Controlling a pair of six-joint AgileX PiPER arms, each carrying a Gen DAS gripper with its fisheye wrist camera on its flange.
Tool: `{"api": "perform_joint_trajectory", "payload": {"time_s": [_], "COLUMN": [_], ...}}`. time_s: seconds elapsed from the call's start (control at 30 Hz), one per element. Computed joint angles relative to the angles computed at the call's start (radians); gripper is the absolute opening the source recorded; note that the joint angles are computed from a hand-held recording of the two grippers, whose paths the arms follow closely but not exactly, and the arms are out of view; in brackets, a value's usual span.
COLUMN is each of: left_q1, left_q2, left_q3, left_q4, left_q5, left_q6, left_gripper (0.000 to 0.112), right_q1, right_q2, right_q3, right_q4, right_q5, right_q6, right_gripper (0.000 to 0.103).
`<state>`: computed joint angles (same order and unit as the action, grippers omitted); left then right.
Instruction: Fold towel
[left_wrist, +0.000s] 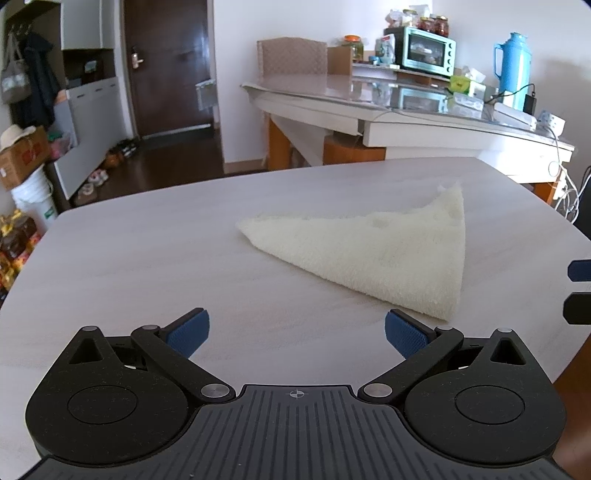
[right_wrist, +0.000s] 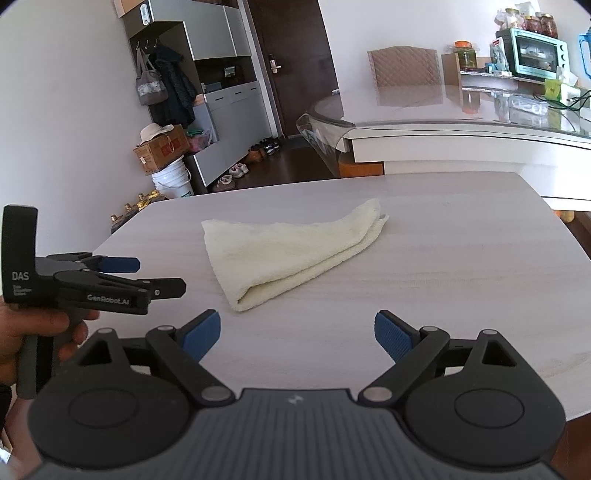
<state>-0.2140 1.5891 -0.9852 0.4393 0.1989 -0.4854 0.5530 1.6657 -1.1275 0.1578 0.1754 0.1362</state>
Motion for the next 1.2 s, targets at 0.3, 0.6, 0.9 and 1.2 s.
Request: {"api": "perform_joint_trajectory", "payload": {"time_s": [0.3, 0.6, 0.9, 1.2], "left_q1": [0.046, 0.094, 0.122, 0.13], "left_q2": [0.037, 0.089, 0.123, 0.097], "left_q3": [-0.04, -0.099, -0.135, -0.103], "left_q4": [-0.072, -0.209, -0.3, -0.328], "left_q5": [-0.02, -0.018, -0.015, -0.024], "left_q6": [0.082, 0.214, 0.314, 0.349], "left_gripper": [0.103, 0.103, 0.103, 0.103], "right_q1": [-0.053, -0.085, -0.088, -0.077], "right_q2": [0.173, 0.409, 0.45, 0.409], "right_q3": [-0.212, -0.533, -0.582, -0.545], "right_q4": [-0.033, -0.151, -0.191, -0.231], "right_q5": [0.017, 0.127, 0.138, 0.107], "right_q6": [-0.003, 0.085, 0.125, 0.162], "right_gripper": [0.061, 0.039, 0.007, 0.007]}}
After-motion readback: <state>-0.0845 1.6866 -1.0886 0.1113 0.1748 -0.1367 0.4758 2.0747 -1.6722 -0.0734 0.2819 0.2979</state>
